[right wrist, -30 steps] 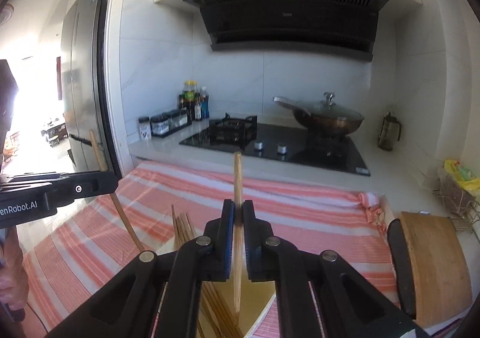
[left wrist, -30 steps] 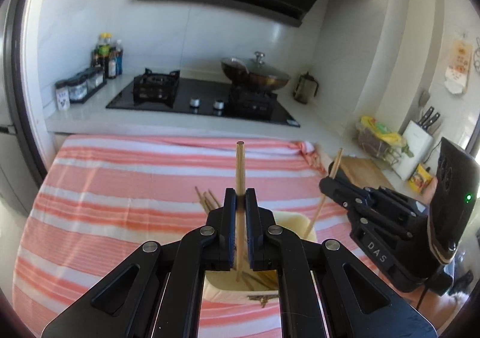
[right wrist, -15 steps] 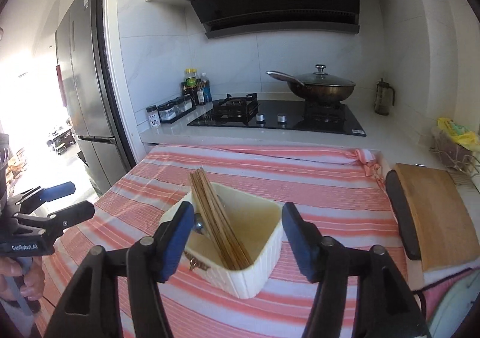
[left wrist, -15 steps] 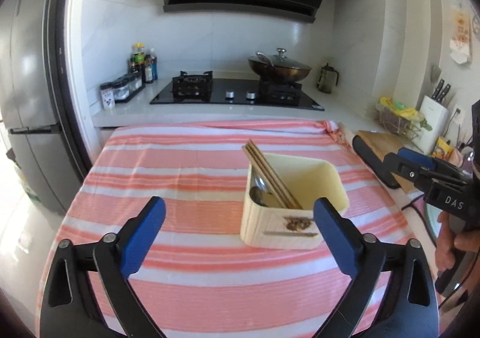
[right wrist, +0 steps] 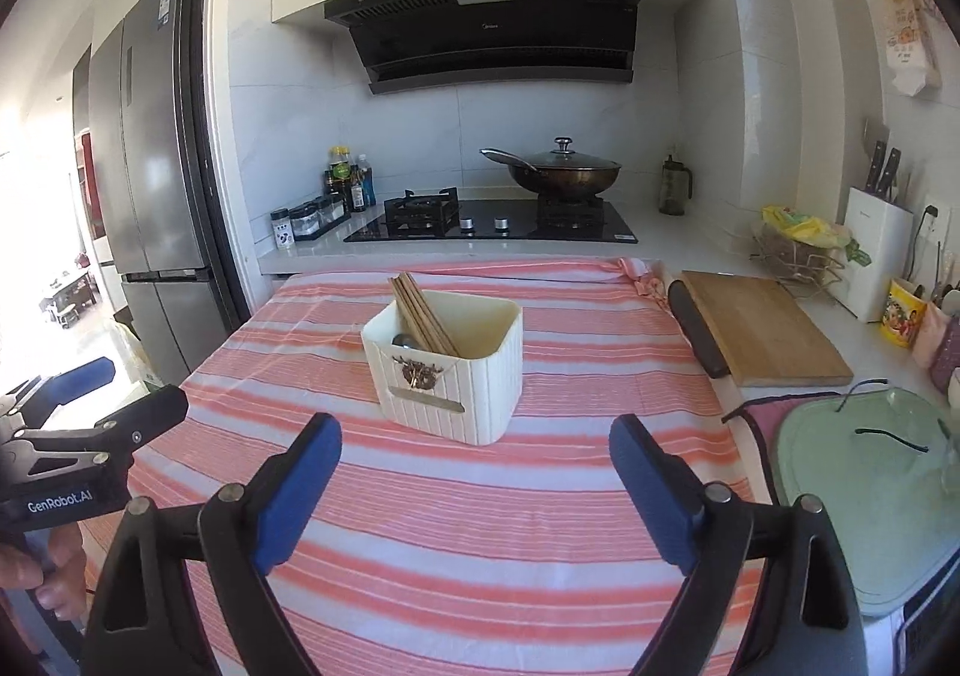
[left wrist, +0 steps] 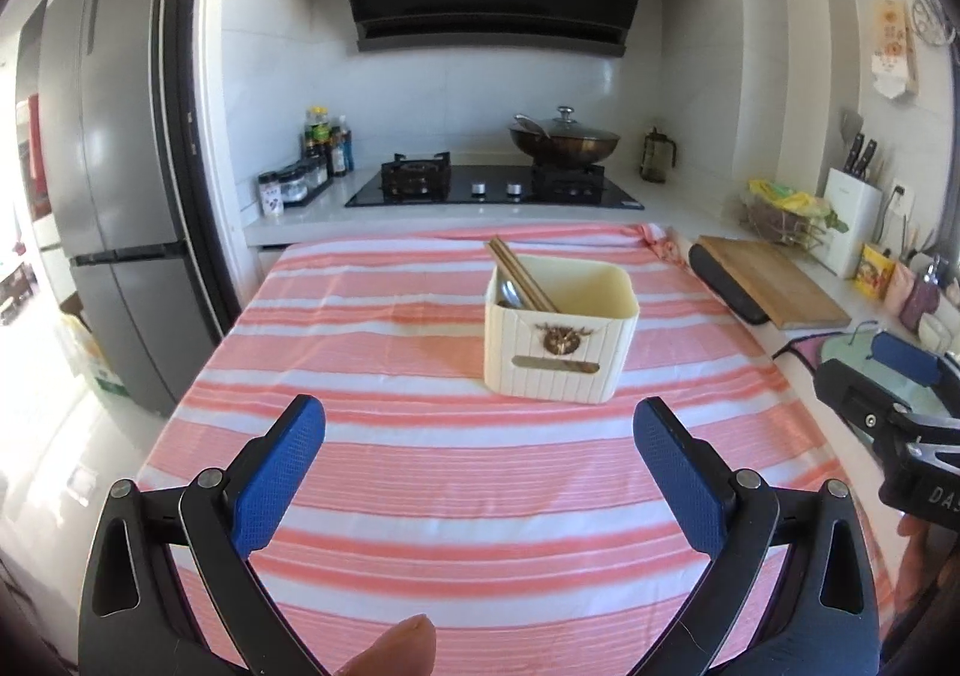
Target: Organize utensils
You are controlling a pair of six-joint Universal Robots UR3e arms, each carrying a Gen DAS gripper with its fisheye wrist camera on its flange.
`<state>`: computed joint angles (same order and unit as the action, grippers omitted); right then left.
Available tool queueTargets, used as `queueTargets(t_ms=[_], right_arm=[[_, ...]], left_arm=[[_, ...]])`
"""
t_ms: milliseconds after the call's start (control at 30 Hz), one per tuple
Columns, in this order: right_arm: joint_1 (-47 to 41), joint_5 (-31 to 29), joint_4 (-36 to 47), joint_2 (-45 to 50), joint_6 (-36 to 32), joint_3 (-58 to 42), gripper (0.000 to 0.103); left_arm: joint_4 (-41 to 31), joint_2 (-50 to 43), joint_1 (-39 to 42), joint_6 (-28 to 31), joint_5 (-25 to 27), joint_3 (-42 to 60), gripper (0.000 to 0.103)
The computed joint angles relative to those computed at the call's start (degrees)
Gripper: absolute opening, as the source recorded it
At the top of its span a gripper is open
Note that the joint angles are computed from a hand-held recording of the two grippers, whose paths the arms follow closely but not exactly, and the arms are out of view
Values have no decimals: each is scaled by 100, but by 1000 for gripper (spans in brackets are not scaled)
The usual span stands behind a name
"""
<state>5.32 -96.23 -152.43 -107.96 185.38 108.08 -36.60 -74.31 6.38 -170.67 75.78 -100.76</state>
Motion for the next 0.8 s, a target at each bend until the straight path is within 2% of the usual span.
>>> queueTargets(t_ms=[67,133,300,500,633,800], right_arm=[[245,-261,30,-145,38,83,102],[484,-541,-13,-200,53,131,103],[950,-1004,13,-260,122,146,103],[1364,-1379,70,-306,220,143,103],[1615,-1587,174,-327,317,55,103],[1862,-1707,298,-363,365,-74,103]], left_arm=[[2,158,-37,12,113,-135,102],[-6,338,-35,44,174,-279,102],[141,603,-266,81,708,-466,103],[-67,977,-151,36,687,-532,103],[-45,1143,-304,-80,1072,-554,103],[-557,1378,-16,-41,596,-411,102]])
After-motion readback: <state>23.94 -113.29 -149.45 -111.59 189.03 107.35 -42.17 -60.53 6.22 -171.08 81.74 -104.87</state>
